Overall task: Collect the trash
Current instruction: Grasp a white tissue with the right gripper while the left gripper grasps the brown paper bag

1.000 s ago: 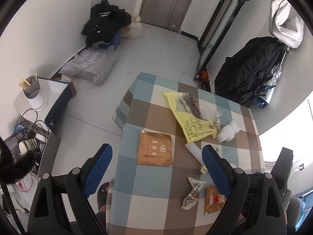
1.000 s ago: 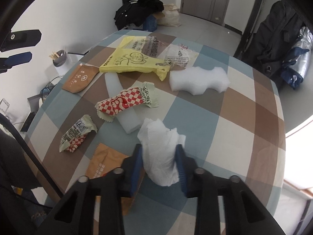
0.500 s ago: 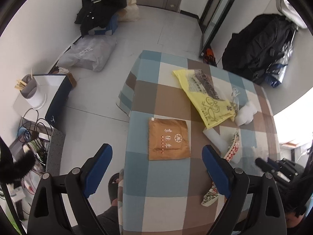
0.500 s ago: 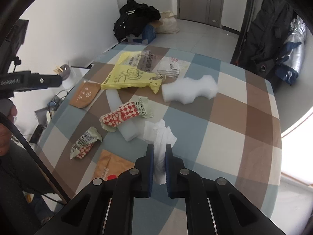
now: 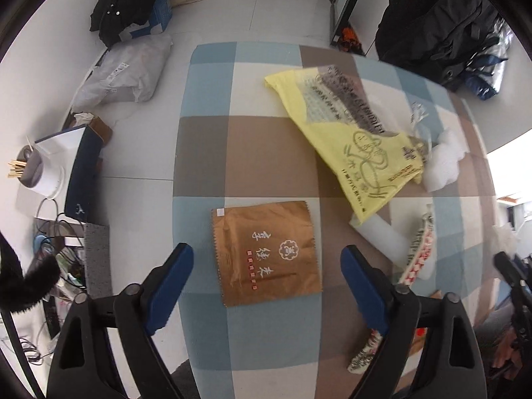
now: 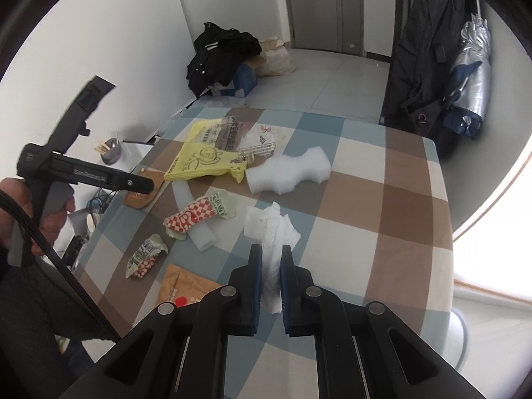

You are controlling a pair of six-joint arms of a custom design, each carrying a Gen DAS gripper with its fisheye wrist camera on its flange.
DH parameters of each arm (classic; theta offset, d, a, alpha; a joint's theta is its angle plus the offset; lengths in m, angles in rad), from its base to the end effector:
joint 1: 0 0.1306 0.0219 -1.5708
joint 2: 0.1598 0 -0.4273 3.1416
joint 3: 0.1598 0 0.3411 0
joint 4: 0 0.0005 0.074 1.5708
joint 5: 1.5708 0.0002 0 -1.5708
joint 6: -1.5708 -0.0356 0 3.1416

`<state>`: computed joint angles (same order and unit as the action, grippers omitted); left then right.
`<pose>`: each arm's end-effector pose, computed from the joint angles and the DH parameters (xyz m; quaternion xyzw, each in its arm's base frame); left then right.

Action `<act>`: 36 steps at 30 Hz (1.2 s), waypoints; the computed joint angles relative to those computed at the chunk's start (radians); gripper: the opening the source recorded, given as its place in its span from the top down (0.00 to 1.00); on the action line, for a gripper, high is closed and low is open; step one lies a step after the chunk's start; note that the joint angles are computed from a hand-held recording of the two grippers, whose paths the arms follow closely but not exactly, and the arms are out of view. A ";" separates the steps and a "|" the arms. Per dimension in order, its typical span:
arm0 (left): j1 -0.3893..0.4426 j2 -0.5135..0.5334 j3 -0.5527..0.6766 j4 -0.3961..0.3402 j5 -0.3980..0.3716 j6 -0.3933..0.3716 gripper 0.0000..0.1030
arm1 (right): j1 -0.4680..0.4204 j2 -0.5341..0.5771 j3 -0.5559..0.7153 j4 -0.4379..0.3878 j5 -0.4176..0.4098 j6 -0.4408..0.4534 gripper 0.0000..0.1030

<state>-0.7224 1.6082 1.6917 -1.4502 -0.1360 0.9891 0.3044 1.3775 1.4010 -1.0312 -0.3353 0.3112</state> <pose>0.3536 -0.3058 0.4710 -0.1388 0.9828 -0.0324 0.1177 0.3839 0.1323 0.4746 -0.3311 0.8886 0.1594 0.2745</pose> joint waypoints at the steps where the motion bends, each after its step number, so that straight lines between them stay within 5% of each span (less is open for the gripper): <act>1: -0.001 -0.003 -0.008 0.017 0.012 0.004 0.19 | -0.004 -0.005 -0.003 -0.001 -0.003 0.006 0.91; 7: -0.015 0.025 0.035 -0.040 -0.036 0.007 0.21 | -0.017 -0.003 -0.003 -0.013 -0.013 0.016 0.91; 10: -0.026 0.043 0.054 -0.089 -0.076 -0.005 0.29 | -0.020 -0.007 -0.003 -0.011 -0.020 0.018 0.91; 24: -0.036 0.057 0.074 -0.085 -0.081 -0.083 0.59 | 0.002 -0.012 -0.017 -0.010 -0.003 0.010 0.91; 36: -0.032 0.025 0.033 -0.029 -0.045 -0.054 0.62 | 0.036 -0.018 -0.026 0.005 0.023 -0.012 0.90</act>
